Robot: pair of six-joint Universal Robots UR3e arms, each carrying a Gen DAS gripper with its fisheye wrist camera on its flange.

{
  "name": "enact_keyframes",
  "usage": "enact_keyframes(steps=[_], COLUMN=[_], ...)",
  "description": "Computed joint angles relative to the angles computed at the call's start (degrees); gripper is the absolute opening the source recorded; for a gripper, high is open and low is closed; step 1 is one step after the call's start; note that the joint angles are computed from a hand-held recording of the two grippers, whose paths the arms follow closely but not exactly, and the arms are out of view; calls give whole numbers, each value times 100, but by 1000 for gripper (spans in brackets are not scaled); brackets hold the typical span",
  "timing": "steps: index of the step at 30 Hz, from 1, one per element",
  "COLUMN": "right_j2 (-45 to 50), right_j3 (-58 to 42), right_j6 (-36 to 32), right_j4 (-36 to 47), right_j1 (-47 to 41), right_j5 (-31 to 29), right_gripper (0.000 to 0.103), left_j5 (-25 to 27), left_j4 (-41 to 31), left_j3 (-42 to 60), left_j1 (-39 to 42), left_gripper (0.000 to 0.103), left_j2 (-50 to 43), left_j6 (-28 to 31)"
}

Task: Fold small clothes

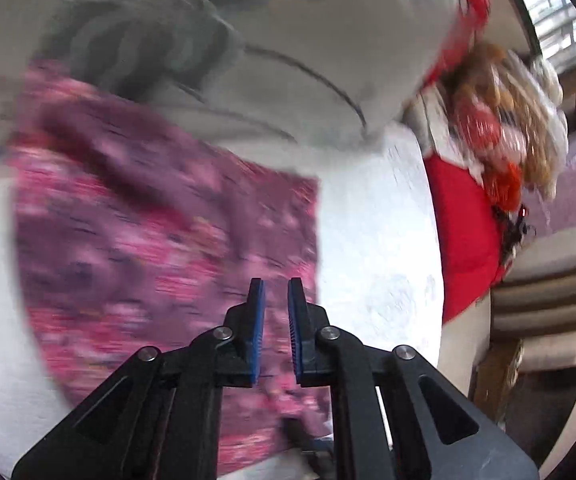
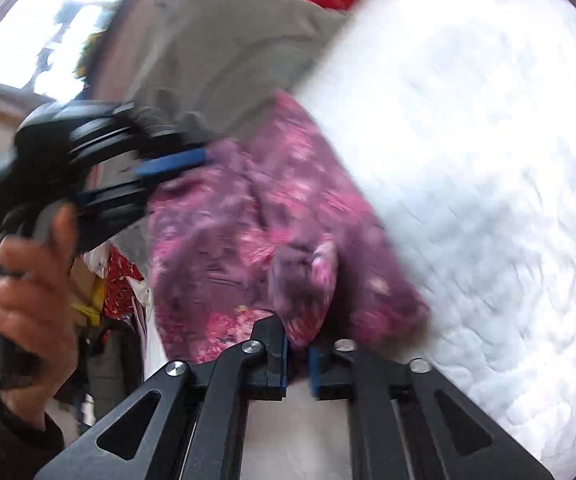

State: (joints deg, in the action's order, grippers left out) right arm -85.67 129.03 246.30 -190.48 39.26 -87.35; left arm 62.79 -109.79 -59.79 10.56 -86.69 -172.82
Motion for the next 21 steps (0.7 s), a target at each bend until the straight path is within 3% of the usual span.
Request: enact_keyframes(steps=[1, 3, 4, 6, 8, 10, 16, 18, 19, 20, 21], right_j2=[-216, -633, -797, -935, -685, -105, 1827, 2235, 2319, 2294, 2157], right_j3=[185, 308, 306, -216, -867, -1829, -4214, -4791, -4956, -4984, -4835], right_j6=[60, -2, -149, -926, -1670, -2239, -2702, -2922, -3080, -3274, -3493], right_j4=[-28, 98, 106, 574, 969, 1525, 2912, 3443, 3553, 3482, 3306], right_j1=[-71, -21, -43, -200, -570, -1028, -1378, -1225, -1141, -1071, -1085], right_j5=[52, -237, -334, -375, 120, 747, 1854, 1654, 1492, 1324, 1376], right_gripper=[12, 16, 18, 26, 40, 41, 46, 46, 41, 16, 8], left_j5=[-122, -212, -270, -379, -526, -461, -416, -452, -439, -451, -508], left_j4=[-221, -472, -425, -563, -1004, -1129, -854, -848, -843, -823, -830], left_j3=[-25, -174, -431, -877, -1246, -1590, -2472, -2479, -2442, -2397, -2366], left_j1=[441, 1227, 1659, 2484, 3150, 3332, 3373, 3409, 3405, 3390, 3433], left_gripper=[18, 48, 52, 54, 54, 54, 54, 54, 54, 54, 54], left_j2=[204, 572, 841, 1267, 1480, 1583, 1987, 2084, 2131, 2185, 2269], left_j6=[319, 851, 1076, 1559, 2056, 2234, 2440, 2407, 2398, 2382, 2424])
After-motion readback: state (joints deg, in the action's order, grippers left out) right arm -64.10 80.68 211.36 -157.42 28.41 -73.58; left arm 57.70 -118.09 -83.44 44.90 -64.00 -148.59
